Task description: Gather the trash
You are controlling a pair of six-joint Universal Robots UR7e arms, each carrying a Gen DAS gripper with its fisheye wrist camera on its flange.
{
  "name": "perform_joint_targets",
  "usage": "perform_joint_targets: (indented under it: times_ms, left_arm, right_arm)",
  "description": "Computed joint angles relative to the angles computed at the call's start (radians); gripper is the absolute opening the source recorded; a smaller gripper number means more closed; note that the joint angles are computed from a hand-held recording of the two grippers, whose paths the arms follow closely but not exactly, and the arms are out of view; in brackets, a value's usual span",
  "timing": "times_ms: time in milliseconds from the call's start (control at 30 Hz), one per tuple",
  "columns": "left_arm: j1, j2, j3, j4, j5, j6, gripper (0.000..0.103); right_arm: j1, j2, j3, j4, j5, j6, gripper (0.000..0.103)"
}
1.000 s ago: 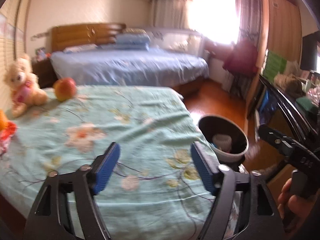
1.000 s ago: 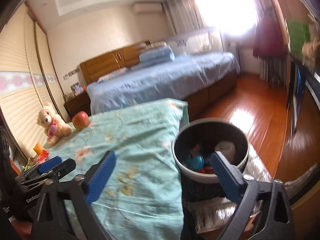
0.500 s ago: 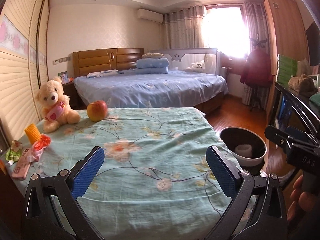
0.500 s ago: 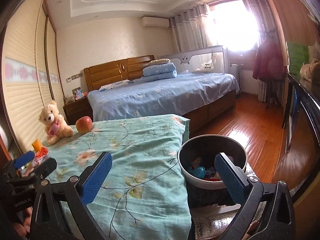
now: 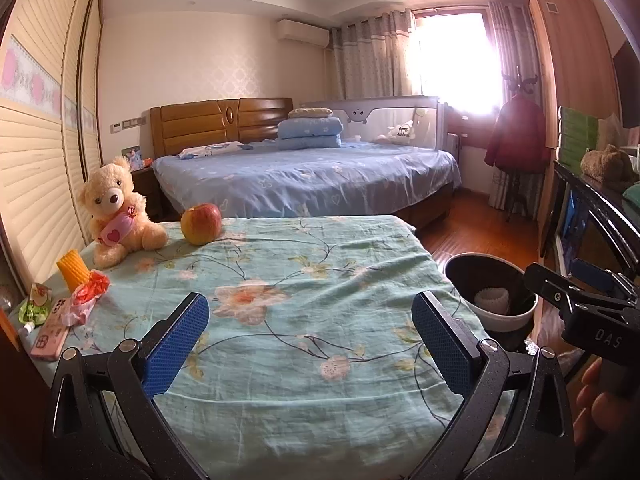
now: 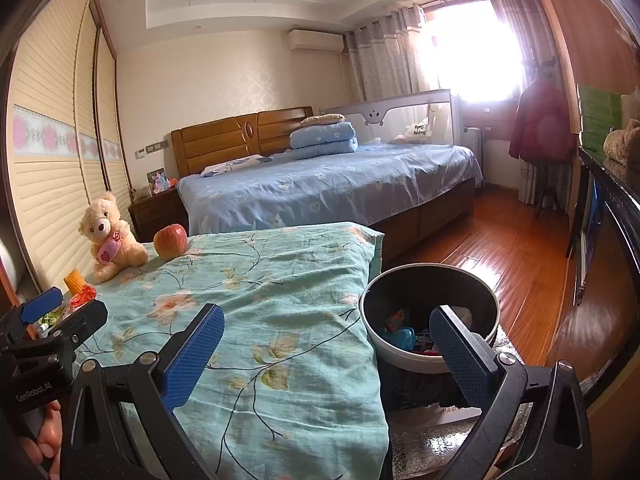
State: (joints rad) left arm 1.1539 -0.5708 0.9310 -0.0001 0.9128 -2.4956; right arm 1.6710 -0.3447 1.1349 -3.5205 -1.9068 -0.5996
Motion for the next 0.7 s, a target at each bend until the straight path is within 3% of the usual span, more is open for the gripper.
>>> perform_joint_targets:
  times_ms: [700]
  left_arm:
    - [-0.004,-0.012,0.033,-0.061,-0.014,0.024,0.103]
  right_arm:
    - [0.001,-0.002,0.004,-0.003,-0.001,-0.004,0.103]
